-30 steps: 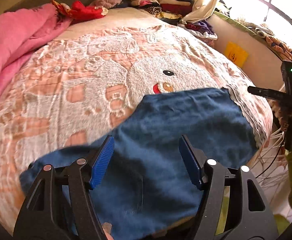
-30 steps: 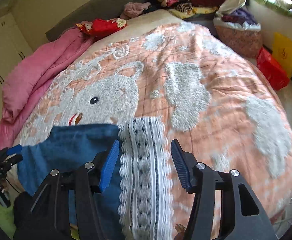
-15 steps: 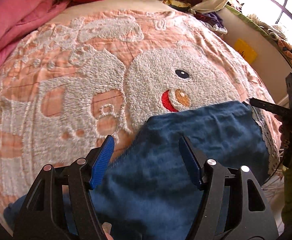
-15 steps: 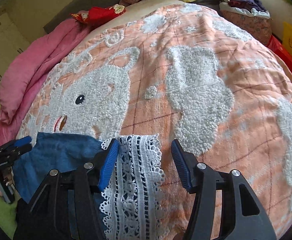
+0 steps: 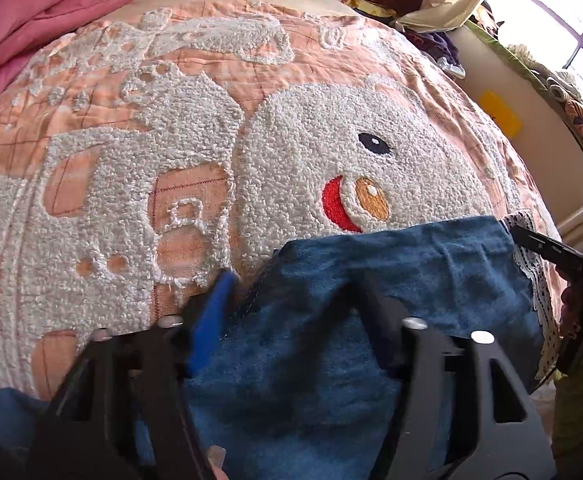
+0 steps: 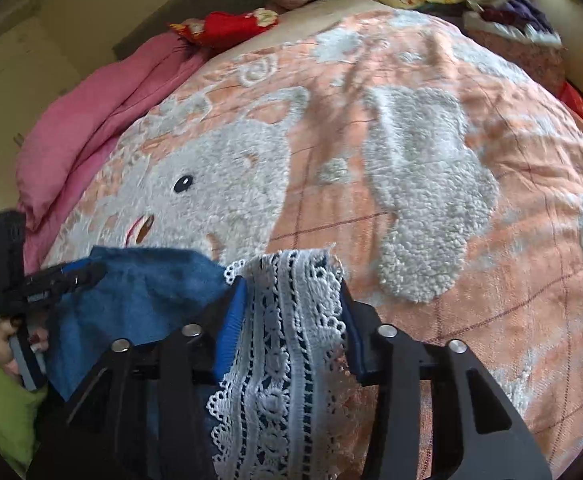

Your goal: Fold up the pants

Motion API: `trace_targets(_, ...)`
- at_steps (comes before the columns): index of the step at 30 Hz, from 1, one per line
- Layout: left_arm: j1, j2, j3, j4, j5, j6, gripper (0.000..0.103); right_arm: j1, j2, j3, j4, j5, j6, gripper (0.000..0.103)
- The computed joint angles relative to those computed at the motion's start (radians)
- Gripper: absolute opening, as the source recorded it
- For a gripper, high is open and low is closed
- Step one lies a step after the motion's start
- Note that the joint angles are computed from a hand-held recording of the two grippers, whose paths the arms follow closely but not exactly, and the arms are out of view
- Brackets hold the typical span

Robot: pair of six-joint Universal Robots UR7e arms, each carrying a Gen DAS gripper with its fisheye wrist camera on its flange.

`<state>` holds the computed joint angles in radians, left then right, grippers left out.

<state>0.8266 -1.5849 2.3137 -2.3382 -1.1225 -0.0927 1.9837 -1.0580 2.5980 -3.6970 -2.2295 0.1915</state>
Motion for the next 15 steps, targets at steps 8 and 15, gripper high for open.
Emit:
trace_targets(8, -0.049, -0.027, 0.014, -0.027, 0.007, 0.027, 0.006, 0.054, -0.026, 0.010, -0.137, -0.006, -0.068, 0.019)
trace_targets(15, -0.054, 0.030, 0.029, -0.085, 0.070, 0.032, 0.005, 0.035, -0.032, -0.056, -0.014, -0.077, -0.140, 0.019)
